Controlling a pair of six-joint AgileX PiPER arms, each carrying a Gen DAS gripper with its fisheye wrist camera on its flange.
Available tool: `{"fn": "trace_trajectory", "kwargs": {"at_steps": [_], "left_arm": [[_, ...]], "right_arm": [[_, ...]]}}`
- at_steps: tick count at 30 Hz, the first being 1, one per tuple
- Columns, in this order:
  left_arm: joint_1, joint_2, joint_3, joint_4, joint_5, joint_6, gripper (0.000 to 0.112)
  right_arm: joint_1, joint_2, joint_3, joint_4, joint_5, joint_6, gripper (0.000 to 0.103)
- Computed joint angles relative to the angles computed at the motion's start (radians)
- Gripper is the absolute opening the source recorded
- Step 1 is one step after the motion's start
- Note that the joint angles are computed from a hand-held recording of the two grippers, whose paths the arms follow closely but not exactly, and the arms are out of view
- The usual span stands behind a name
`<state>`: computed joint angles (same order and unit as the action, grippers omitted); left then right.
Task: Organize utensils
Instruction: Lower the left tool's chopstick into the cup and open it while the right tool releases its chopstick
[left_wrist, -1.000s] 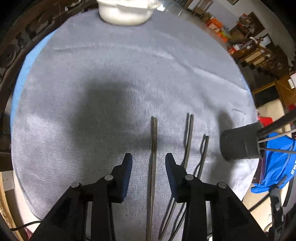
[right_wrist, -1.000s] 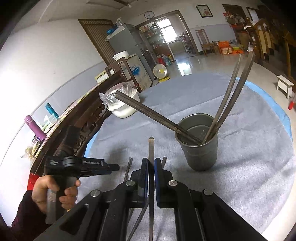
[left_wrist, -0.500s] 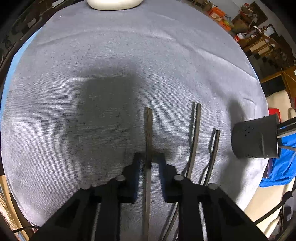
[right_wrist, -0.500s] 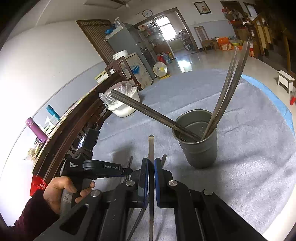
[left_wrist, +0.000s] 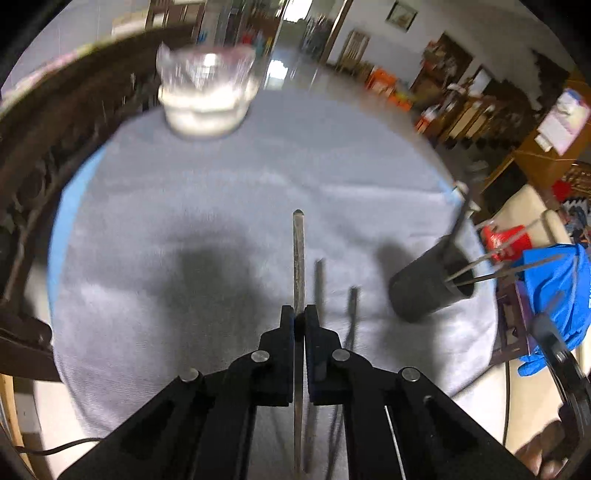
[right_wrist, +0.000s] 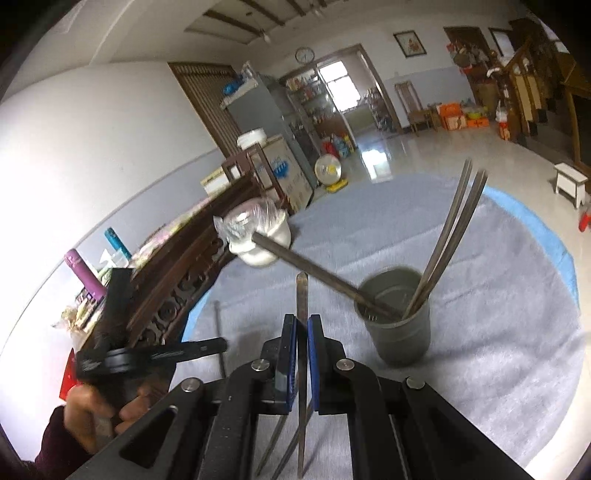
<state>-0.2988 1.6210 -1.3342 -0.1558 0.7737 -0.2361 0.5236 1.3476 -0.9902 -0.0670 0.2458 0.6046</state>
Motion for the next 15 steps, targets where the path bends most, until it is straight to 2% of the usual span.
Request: {"fn": "trace_trajectory", "kwargs": {"at_steps": [6, 8, 11, 15], "left_arm": [[-0.021, -0.138, 0.006, 0.013, -0.026, 0.006, 0.005], [-0.035, -0.166, -0.007, 0.023, -0.031, -0.003, 0.005], [-0.072, -0.181, -0.056, 0.046, -0.027, -0.029, 0.005], [-0.117, -0.142, -0.167, 0.102, -0.026, -0.075, 0.005]], "right_arm": [[0.007, -0.05, -0.027, -0.243, 0.015, 0.231, 0.007], [0.0, -0.065, -0.037, -0.273, 0.022, 0.251, 0.007], [-0.012, -0.08, -0.075, -0.33, 0.044, 0.296, 0.007], [-0.04, -0.072, -0.14, -0.387, 0.077, 0.337, 0.007]]}}
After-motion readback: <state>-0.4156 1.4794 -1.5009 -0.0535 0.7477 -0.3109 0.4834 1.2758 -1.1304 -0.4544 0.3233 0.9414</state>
